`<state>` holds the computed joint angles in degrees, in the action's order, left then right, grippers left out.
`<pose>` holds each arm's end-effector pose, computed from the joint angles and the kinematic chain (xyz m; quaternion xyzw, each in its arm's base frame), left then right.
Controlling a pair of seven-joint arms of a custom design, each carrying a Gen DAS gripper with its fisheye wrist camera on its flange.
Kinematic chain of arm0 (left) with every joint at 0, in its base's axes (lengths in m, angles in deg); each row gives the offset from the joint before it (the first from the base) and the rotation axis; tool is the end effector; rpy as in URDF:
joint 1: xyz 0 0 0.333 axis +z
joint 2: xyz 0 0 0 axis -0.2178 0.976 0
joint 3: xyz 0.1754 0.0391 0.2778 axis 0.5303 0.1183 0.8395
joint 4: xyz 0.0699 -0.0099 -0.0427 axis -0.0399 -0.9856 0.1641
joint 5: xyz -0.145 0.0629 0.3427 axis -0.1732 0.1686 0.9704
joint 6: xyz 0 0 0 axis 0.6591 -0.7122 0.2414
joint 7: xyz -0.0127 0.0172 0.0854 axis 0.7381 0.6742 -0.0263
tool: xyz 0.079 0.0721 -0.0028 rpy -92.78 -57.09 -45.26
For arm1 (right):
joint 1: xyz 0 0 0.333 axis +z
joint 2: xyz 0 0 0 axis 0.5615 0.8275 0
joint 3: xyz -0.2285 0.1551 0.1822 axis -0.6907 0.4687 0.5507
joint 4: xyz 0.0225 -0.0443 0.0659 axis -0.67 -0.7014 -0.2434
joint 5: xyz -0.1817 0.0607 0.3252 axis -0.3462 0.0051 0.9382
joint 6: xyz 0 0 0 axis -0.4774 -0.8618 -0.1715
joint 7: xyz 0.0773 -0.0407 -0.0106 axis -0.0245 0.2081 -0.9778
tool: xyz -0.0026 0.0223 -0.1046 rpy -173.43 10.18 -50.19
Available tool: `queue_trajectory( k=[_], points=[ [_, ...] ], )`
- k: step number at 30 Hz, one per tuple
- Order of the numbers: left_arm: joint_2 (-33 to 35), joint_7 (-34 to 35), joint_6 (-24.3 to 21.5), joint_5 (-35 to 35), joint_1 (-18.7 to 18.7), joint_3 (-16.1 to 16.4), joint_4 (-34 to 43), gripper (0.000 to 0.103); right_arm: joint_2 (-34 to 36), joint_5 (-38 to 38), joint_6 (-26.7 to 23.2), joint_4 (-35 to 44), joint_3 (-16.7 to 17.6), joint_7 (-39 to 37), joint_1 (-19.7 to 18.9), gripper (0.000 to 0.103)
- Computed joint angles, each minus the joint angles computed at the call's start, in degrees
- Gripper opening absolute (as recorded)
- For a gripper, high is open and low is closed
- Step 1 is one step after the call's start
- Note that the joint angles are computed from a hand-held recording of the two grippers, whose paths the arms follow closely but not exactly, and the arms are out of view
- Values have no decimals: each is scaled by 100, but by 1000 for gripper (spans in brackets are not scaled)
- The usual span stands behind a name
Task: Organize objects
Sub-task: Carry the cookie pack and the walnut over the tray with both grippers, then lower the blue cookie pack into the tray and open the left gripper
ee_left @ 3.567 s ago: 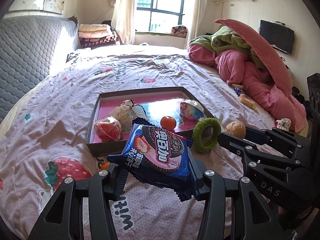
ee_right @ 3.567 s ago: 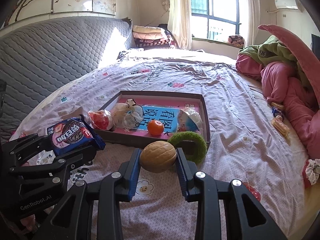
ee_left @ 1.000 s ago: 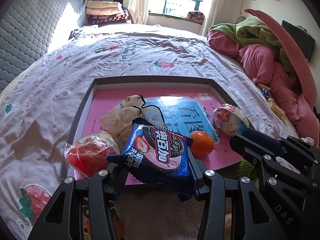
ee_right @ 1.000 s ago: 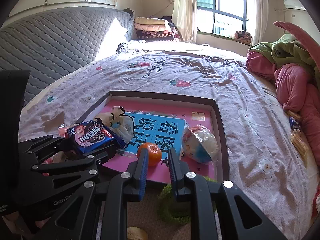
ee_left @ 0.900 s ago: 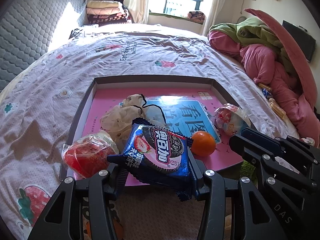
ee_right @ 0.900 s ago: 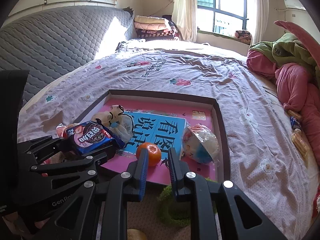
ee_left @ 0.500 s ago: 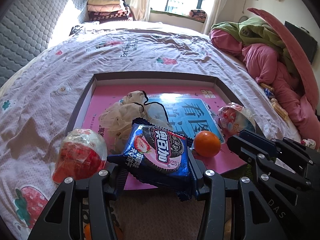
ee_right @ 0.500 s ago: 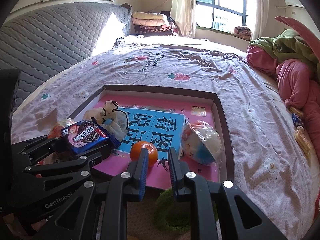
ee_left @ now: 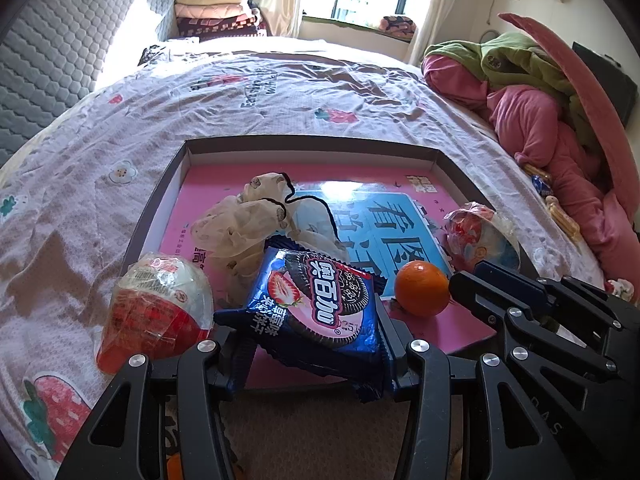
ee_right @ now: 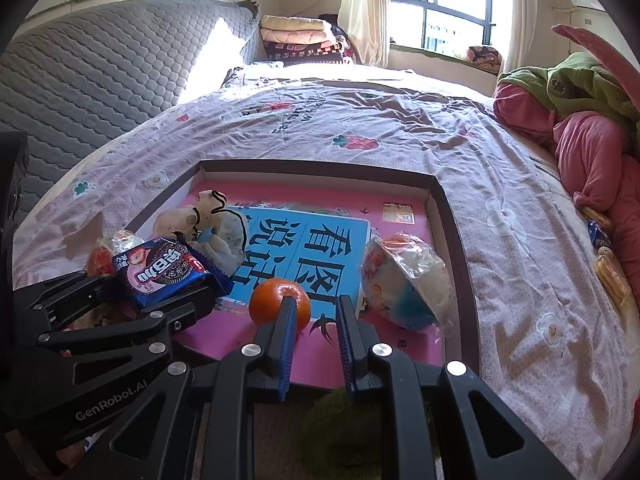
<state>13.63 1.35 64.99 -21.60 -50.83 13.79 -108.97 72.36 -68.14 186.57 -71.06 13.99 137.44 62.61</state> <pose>0.6016 -0.5311 0.4019 -0.5717 0.7400 -0.3243 0.1428 0.5525 0.3105 0.4148 -0.6695 0.6431 -0.2523 0.2731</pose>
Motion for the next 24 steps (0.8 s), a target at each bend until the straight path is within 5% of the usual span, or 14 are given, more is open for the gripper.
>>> queue_trajectory(
  k=[24],
  points=[
    [153,192,-378,-106,5,-58,327,55,15,169,-34,26,-14,-155,-1,21]
  ],
)
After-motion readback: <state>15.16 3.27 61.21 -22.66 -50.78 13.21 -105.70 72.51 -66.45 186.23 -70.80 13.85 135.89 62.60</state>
